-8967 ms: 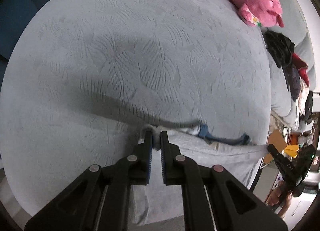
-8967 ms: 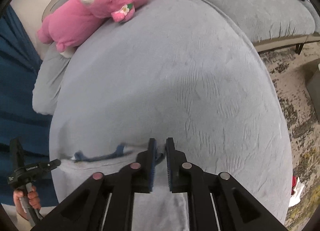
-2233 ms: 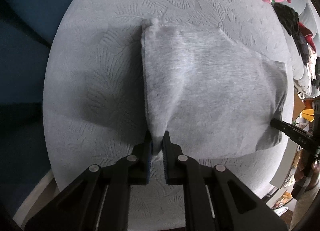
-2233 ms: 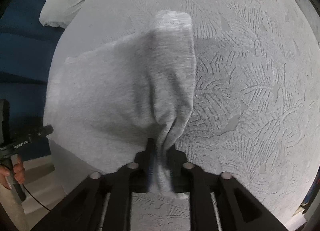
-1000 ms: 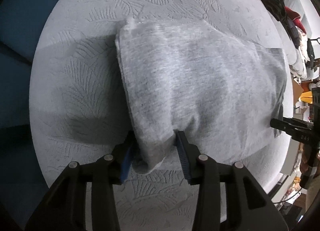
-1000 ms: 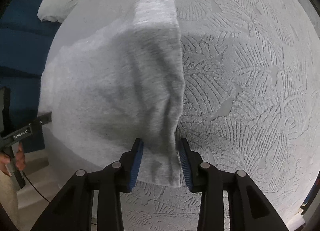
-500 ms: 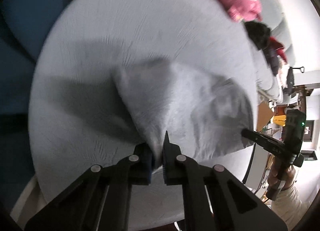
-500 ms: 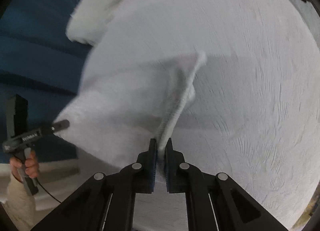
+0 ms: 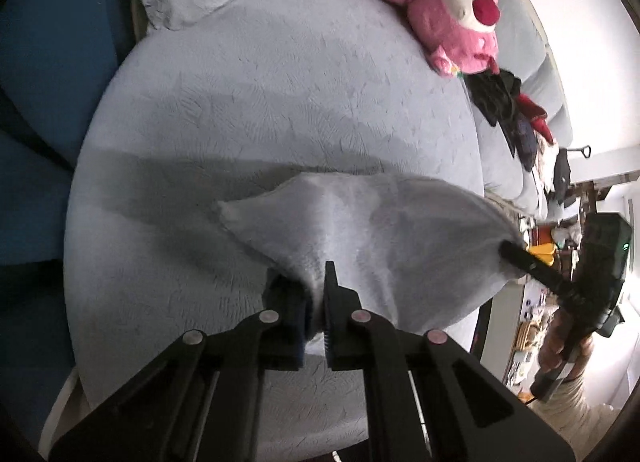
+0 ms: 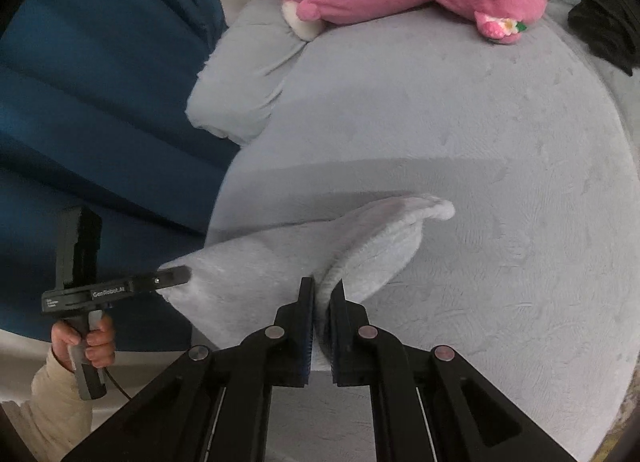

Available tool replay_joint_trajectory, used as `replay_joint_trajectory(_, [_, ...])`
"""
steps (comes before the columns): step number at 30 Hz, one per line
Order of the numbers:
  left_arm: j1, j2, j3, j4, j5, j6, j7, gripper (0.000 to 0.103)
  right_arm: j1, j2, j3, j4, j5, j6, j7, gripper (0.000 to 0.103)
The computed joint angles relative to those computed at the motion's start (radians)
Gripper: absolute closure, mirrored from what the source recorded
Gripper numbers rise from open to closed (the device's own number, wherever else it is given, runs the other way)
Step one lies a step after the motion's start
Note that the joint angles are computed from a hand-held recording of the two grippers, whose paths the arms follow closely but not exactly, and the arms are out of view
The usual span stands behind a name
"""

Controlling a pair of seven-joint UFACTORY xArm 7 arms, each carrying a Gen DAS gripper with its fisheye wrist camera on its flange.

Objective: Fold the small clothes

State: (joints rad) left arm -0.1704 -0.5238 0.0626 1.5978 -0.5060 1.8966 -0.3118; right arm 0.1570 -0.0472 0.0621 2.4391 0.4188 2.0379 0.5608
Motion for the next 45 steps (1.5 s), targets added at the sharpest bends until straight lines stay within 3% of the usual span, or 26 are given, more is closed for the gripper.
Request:
replay_joint_trajectory(1, [-0.002,0.009,-0.004,-0.004,-0.008,0.004,-0.012,0.098,-0.009,-0.004,-0.014,0.000,0.016,0.021,0.009,0.097])
replay_joint_trajectory(6, [-0.015,-0.006,-0.018,-0.083,-0.022,0.030,-0.011,0.098,-0.049,-0.158,-0.069,-0.242,0.050,0.062,0.018,0.097])
replay_joint_trajectory(11, [-0.033,-0.044,-0.049,-0.165,0.012,0.119,0.014,0.098,-0.048,-0.325,-0.096,-0.497,0.035,0.088,0.019,0.097])
replay_joint_trajectory(15, [-0.033,-0.084,-0.069,-0.211,0.065,0.206,0.040,0.087,-0.049,-0.422,-0.097,-0.665,0.015,0.081,0.017,0.097])
replay_joint_trajectory(20, [0.001,-0.157,-0.045,-0.260,0.096,0.253,0.068,0.073,-0.050,-0.469,-0.082,-0.788,0.003,0.034,0.014,0.097])
replay_joint_trajectory(26, [0.044,-0.224,-0.025,-0.357,0.060,0.168,0.088,0.073,-0.041,-0.477,-0.080,-0.825,-0.009,0.027,-0.001,0.097])
replay_joint_trajectory(33, [0.042,-0.257,-0.053,-0.434,0.079,0.114,0.098,0.073,-0.039,-0.479,-0.074,-0.836,-0.012,0.018,0.000,0.097])
replay_joint_trajectory(34, [0.039,-0.258,-0.060,-0.431,0.083,0.112,0.096,0.074,-0.039,-0.481,-0.069,-0.843,-0.012,0.011,0.002,0.097])
replay_joint_trajectory(36, [0.021,-0.260,-0.049,-0.438,0.030,0.106,0.100,0.085,-0.039,-0.478,-0.042,-0.869,-0.009,-0.025,0.022,0.097])
replay_joint_trajectory(40, [-0.001,-0.253,-0.069,-0.451,0.037,0.098,0.115,0.085,-0.029,-0.483,-0.046,-0.875,-0.013,-0.028,0.028,0.097])
replay_joint_trajectory(45, [0.062,-0.312,0.046,-0.567,-0.081,0.073,0.050,0.085,-0.023,-0.494,-0.046,-0.906,-0.014,-0.044,0.029,0.097])
